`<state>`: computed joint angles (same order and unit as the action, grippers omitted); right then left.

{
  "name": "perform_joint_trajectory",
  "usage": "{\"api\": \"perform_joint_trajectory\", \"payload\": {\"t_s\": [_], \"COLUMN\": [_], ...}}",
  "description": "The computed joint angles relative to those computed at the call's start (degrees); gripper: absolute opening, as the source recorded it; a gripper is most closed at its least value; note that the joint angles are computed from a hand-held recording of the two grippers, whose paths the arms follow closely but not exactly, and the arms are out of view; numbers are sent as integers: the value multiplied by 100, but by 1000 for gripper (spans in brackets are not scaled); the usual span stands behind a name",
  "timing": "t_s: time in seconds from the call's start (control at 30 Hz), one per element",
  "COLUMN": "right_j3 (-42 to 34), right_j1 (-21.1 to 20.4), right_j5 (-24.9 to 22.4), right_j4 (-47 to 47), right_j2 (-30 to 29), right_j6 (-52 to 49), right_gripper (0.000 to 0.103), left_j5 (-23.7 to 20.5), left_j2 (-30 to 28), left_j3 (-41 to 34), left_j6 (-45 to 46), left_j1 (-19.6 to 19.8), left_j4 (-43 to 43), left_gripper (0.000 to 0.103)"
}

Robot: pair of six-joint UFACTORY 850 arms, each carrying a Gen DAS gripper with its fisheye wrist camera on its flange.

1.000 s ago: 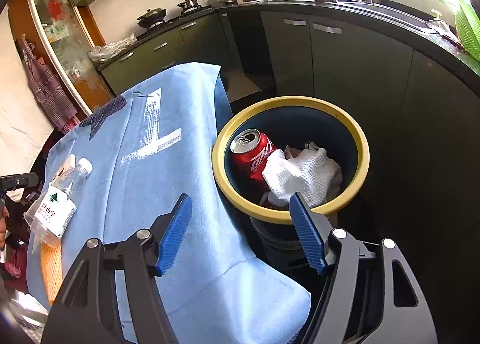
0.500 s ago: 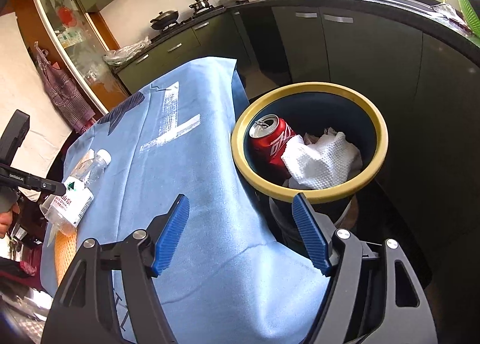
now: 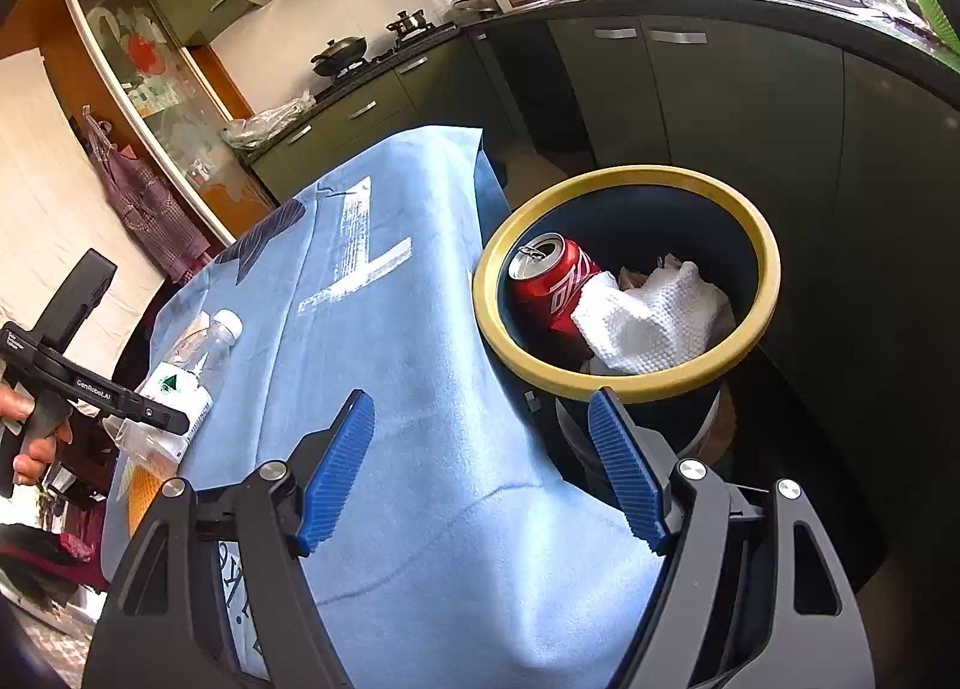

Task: Collect trash
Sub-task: 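Reach the left tool to the Nongfu Spring water bottle and grasp it, then lift the water bottle over the bin and open the left tool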

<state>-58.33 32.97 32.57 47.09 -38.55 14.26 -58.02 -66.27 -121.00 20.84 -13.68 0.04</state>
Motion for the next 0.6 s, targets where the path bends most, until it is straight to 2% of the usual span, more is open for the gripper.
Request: {"api": "perform_joint_trajectory", "payload": {"t_s": [0.07, 0.27, 0.6], "right_j3": [14, 79, 129], "right_j1": [-9, -34, -7], "right_j5": [15, 46, 109], "right_j4": [-76, -246, -337], "right_j2": [-15, -24, 1], "right_j6": [106, 339, 462], "right_gripper": [74, 74, 74], "left_j5": [17, 43, 331], "left_j2": [6, 5, 408], "left_j3": [9, -6, 447], "left_j6": [39, 167, 643], "left_j1": [-17, -94, -153], "left_j4": [4, 27, -308], "left_gripper": [62, 62, 60]}}
